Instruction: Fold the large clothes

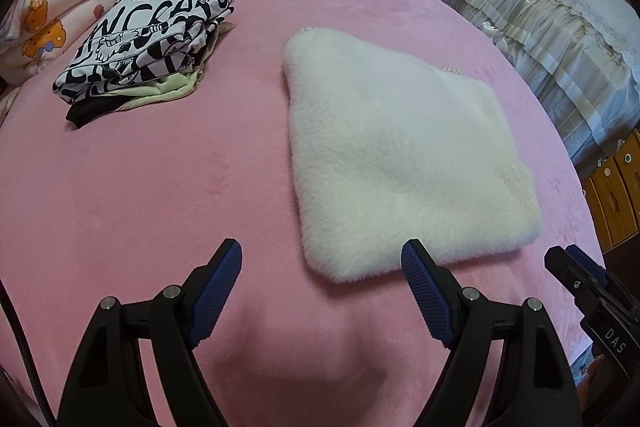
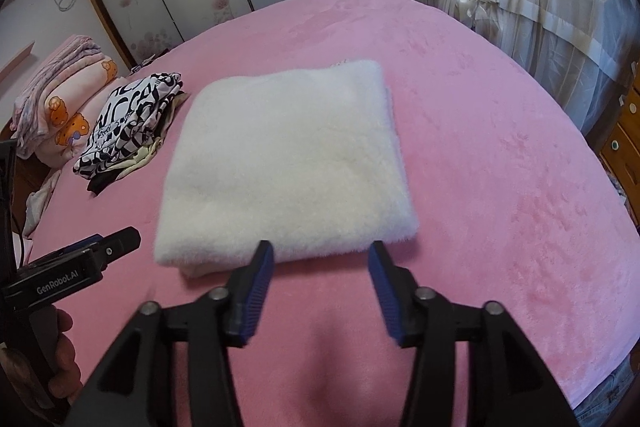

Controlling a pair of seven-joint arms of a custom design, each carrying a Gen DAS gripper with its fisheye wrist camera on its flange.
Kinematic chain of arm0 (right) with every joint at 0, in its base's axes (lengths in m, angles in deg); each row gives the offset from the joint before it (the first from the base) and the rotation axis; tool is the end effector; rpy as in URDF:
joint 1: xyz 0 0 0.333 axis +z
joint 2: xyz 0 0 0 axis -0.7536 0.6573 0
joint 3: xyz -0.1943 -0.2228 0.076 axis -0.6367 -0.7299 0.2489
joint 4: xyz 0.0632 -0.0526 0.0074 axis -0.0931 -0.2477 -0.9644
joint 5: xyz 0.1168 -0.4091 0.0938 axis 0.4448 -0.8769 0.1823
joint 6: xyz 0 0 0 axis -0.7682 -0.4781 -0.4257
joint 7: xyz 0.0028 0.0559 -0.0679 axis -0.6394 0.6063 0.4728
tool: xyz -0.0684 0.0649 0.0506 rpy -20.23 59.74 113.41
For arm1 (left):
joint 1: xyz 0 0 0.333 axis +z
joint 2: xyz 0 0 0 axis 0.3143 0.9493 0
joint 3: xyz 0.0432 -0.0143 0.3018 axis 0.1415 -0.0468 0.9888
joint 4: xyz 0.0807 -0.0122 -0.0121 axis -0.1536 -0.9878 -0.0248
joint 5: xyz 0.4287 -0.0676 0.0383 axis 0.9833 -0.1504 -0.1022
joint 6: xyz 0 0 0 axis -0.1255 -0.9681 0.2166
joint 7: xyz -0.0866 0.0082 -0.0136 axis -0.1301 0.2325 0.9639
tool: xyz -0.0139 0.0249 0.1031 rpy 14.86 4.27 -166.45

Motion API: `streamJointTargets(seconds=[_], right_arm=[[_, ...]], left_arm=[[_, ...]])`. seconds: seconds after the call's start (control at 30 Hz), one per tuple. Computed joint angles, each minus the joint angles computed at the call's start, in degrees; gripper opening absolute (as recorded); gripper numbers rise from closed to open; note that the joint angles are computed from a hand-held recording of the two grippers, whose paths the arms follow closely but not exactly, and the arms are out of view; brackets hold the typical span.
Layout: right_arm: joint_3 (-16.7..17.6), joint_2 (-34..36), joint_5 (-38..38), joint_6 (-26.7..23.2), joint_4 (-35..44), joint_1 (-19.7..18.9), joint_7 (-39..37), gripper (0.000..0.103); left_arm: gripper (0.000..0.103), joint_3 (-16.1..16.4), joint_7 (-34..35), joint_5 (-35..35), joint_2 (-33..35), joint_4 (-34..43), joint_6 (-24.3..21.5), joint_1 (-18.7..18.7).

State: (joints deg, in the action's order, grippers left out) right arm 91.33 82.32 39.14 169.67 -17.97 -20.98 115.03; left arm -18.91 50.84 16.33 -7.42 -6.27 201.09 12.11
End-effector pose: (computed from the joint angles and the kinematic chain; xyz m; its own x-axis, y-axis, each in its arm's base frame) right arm 0.5679 0.3752 0.6671 0.0087 -0.9766 -0.2147 -0.8118 0.1185 -0.5718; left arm 0.6296 -0.1724 0.6374 0.0214 -0.9897 0.1414 -0.8597 -0.0904 -0.5027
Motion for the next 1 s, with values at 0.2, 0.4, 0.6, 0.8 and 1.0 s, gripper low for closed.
streamJointTargets(seconds=[0.2,0.4,0.6,0.8,1.0], right_arm=[[-0.9,3.7,-2.7,-2.6,6.4,0.1,-4.0,0.067],[-2.9,9.5,-1.5,-5.6,15.6,-0.5,-10.4,0.084],[-4.1,18.7,7.1,-11.4,28.4,-3.1,-18.2,0.085],[-4.6,26.7,14.5,-16.8,38.8,-5.3,-21.2,0.085],[-2.7,33.2,24.0,-20.6,45.4,-9.2,-22.5,0.085]], left_arm=[[0.081,-0.2,-0.2,2.5,2.9,4.3,-1.3,-0.3],[0.084,-0.4,1.4,1.7,8.3,10.9,-2.1,0.0],[0.086,-1.1,3.8,-3.4,16.0,19.7,-3.9,1.2],[0.086,-2.0,5.8,-7.0,22.8,26.7,-6.8,2.2],[0.091,-3.0,7.1,-10.1,27.7,30.6,-8.4,3.2]])
